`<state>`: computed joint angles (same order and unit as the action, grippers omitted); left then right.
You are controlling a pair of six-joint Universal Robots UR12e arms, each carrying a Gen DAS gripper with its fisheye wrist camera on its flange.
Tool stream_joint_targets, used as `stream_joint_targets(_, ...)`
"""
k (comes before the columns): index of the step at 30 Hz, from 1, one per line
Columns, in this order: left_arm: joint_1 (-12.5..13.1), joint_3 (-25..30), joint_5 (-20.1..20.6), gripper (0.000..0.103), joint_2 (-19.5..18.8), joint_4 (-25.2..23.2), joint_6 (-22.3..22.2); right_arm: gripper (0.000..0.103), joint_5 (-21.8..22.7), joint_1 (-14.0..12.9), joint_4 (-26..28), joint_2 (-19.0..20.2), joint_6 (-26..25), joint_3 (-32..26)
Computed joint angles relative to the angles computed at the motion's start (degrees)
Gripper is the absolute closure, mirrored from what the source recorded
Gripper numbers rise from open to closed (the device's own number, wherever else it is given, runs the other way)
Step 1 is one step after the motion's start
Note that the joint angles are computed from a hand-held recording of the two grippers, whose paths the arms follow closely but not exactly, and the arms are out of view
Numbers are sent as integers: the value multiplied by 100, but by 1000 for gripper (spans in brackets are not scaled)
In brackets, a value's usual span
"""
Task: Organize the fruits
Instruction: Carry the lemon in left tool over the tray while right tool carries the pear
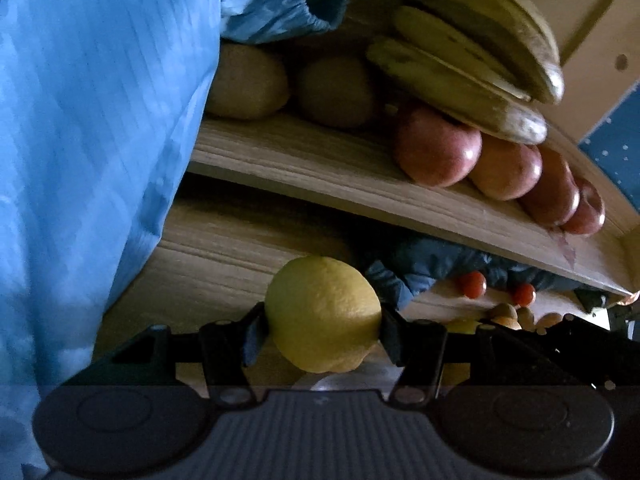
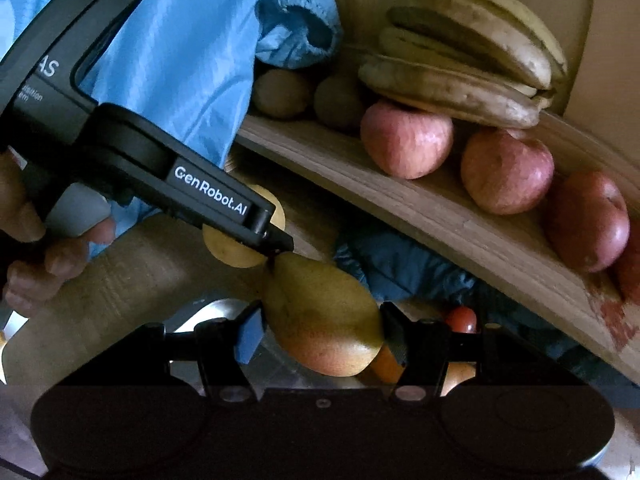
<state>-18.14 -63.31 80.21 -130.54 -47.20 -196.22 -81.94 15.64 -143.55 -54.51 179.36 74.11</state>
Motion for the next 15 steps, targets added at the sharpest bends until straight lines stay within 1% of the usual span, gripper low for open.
stream_joint_targets(10,31,-339,-255,41,225,16,437,40,-243,152,9,-395,364,447)
stream_joint_targets(15,38,-495,-466,41,326,-35,815,40,-191,201,158,-588,537,666)
